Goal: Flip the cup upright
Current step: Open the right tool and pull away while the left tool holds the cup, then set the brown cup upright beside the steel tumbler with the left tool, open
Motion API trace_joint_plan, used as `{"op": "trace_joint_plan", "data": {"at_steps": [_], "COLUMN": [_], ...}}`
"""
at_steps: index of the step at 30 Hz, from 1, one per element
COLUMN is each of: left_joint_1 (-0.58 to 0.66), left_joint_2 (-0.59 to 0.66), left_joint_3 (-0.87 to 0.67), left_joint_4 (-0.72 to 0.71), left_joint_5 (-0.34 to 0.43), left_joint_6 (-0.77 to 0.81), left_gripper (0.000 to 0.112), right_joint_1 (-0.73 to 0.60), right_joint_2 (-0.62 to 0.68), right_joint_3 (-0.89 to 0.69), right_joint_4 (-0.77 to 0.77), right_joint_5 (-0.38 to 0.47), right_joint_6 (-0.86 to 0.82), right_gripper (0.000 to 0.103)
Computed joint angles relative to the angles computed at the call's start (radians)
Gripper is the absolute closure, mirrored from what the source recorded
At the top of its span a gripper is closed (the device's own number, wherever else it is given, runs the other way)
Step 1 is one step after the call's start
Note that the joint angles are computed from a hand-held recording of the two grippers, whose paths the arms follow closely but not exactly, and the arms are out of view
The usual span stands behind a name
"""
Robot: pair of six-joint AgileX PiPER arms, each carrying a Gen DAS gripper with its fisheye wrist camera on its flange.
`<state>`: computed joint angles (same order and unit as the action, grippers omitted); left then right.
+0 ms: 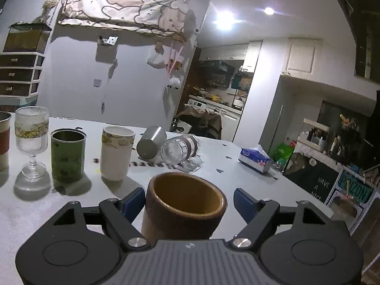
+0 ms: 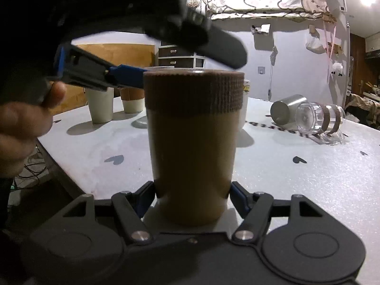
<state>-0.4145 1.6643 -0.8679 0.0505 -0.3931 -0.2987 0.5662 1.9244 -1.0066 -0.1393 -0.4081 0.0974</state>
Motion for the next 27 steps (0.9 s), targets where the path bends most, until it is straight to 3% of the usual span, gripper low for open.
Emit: {"op": "trace_joint_plan", "data": {"at_steps": [7,9,11,12,13,18,27], "left_joint_1": [-0.024,-0.015,-0.002,0.003,0.007,0.056,0.182], "left_joint_2": [0.043,0.039,0.034,0.03,0.023,0.03,0.131], "left_joint_3": [-0.045,-0.042,-0.036,-0.033,-0.031,-0.051,-0.208], "left_joint_4": [-0.154,-0.135,-0.139,-0.181,-0.229,-0.514,-0.919], "left_joint_5": [0.042,0.037,0.03,0.025,0.026,-0.003,-0.044], "left_joint_6": [0.205,0.181,0.176,0.213,0.256,0.517,0.914], "left_gripper": [0.036,0.036,0.037,0.038,0.038,0.038,0.038], "right_joint_1": [0.001,0.007,0.004,0.003,0.005,0.006,-0.004], "right_joint_2": [0.007,0.01,0.013,0.011,0.007,-0.025,-0.025], "right_joint_3": [0.016,0.018,0.022,0.026,0.039,0.094,0.09], "right_joint_4": [0.019,0.047,0.036,0.038,0.069,0.132,0.164], "right_joint_5": [-0.042,-0.052,-0.069,-0.077,-0.099,-0.169,-0.158], "right_joint_6": [-0.007,-0.033,-0.006,0.002,-0.014,-0.044,-0.043], "right_gripper": [0.033,0.033,0.025,0.01,0.006,0.005,0.005]}}
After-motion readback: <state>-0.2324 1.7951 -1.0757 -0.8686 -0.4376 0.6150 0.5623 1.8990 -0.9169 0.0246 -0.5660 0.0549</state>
